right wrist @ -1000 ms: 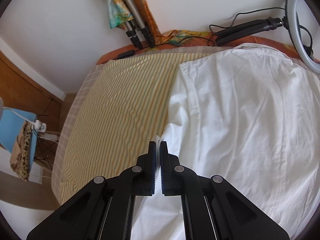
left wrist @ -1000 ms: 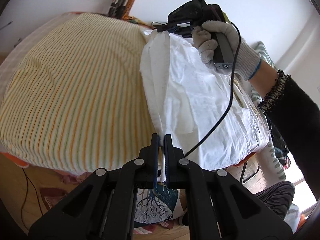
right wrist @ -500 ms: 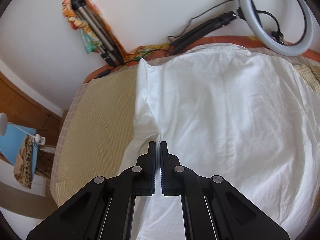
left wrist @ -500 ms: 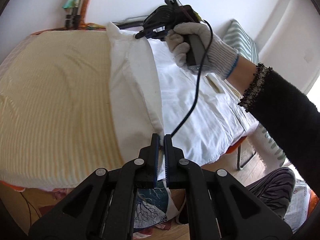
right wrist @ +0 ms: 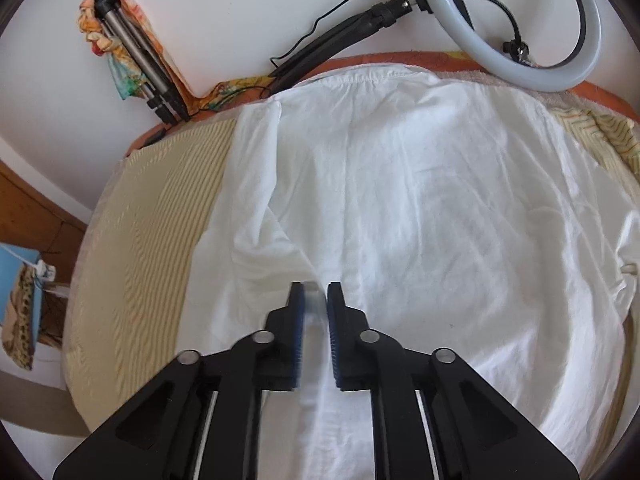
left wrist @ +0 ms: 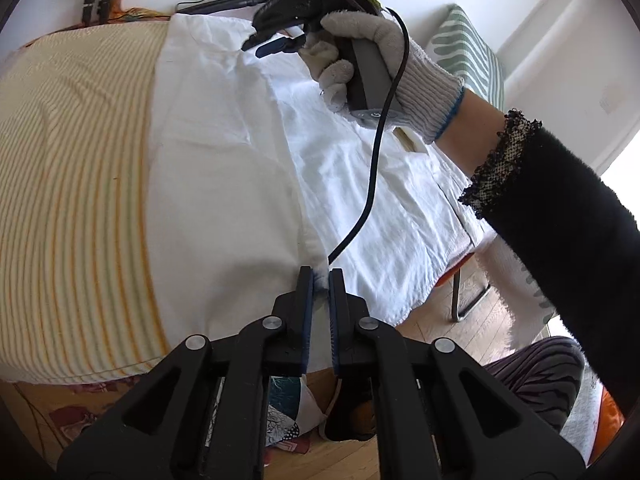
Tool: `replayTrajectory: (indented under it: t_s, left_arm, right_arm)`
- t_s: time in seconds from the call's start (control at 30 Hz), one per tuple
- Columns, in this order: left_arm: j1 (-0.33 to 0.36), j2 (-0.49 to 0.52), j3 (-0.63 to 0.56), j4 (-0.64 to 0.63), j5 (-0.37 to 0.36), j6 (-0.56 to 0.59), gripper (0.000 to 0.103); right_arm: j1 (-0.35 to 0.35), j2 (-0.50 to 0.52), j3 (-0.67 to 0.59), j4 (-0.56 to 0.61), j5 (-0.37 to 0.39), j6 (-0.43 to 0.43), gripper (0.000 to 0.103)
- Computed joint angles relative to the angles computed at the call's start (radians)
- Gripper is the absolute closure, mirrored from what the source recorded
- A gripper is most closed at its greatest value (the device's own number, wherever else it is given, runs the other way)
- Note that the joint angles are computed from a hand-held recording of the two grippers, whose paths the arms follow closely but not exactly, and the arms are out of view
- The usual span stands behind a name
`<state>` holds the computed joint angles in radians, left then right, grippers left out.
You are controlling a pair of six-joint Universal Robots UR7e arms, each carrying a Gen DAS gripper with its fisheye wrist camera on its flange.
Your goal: Fold small clothes
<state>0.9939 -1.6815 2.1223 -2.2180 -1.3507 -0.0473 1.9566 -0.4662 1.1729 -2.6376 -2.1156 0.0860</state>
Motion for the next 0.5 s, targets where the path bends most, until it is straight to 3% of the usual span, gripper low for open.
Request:
replayTrajectory:
  t_s: [0.1,0.5]
  left_arm:
    - [-0.013,-0.025,0.007,0.012,-0.022,0.028,0.080]
    - [-0.060,-0.205,0.029,0.130,-0.080,0.073,0.079]
  right_arm:
    - [0.009,-0.055,0.082,-0.065,-0.008,-0.031,0.079]
    - [0.112,-0.344,0.573,-0.304,0.035,-0.010,0.079]
